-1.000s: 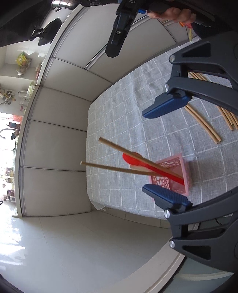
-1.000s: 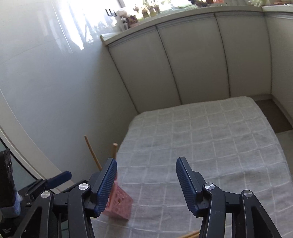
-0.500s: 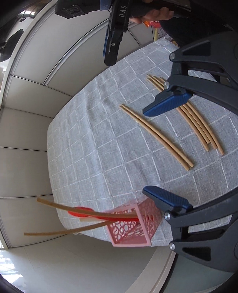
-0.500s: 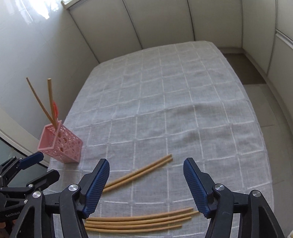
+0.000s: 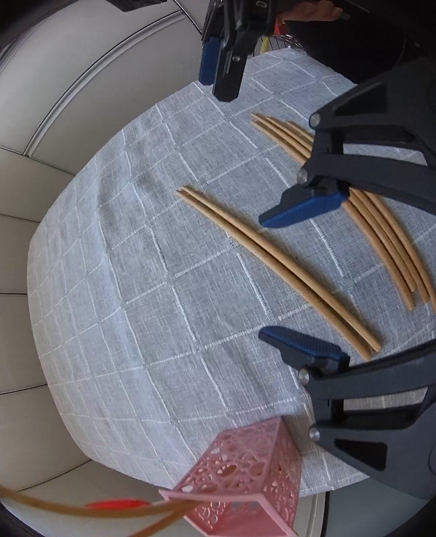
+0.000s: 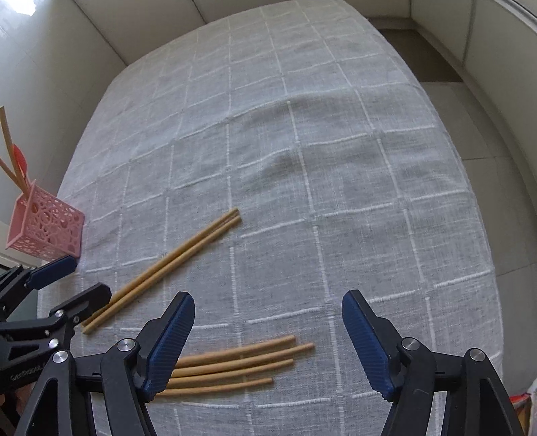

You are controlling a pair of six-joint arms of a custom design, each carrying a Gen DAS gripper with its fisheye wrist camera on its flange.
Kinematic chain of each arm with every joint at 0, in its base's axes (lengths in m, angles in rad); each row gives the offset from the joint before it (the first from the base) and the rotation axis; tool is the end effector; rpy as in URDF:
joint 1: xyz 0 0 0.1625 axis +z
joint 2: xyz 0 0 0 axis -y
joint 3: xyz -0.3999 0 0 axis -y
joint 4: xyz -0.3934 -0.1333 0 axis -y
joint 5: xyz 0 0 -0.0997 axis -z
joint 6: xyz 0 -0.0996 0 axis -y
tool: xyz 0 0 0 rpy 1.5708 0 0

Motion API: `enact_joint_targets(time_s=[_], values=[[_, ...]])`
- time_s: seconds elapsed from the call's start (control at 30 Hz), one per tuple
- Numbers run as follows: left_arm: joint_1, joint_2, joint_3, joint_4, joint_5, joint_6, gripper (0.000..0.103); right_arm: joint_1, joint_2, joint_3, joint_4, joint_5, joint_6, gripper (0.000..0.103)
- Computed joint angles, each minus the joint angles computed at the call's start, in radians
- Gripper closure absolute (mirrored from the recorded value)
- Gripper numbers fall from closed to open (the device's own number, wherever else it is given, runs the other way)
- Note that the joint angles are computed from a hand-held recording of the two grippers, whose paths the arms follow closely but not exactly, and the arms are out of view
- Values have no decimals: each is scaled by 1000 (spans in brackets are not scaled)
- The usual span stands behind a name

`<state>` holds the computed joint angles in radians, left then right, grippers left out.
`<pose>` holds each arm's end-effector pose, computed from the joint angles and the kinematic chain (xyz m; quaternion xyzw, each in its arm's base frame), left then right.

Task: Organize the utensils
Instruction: 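Reach the left gripper to the loose chopsticks and grasp one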

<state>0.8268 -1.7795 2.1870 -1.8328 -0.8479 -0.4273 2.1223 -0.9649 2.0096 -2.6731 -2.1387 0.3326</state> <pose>-0.1014 -0.4043 0.3095 0.1725 0.9172 -0.1383 0.3315 0.3454 -0.4094 0.0729 0.0968 -0.9547 0.1448 0.2413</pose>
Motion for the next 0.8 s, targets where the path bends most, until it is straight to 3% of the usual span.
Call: enact_joint_targets(time_s=[0.07, 0.17, 0.3, 0.43, 0.8], values=[[36, 43, -16, -16, -19, 17, 65, -9, -4, 4, 1, 2, -1, 26], [76, 83, -32, -56, -65, 62, 75, -18, -9, 5, 6, 5, 2, 26], [104, 108, -44, -107, -123, 123, 78, -30, -16, 3, 14, 21, 6, 26], [103, 133, -52, -118, -134, 167, 78, -38, -22, 4, 16, 33, 8, 26], [80, 267, -49, -307, -56, 271, 77, -59, -24, 1, 14, 46, 25, 26]])
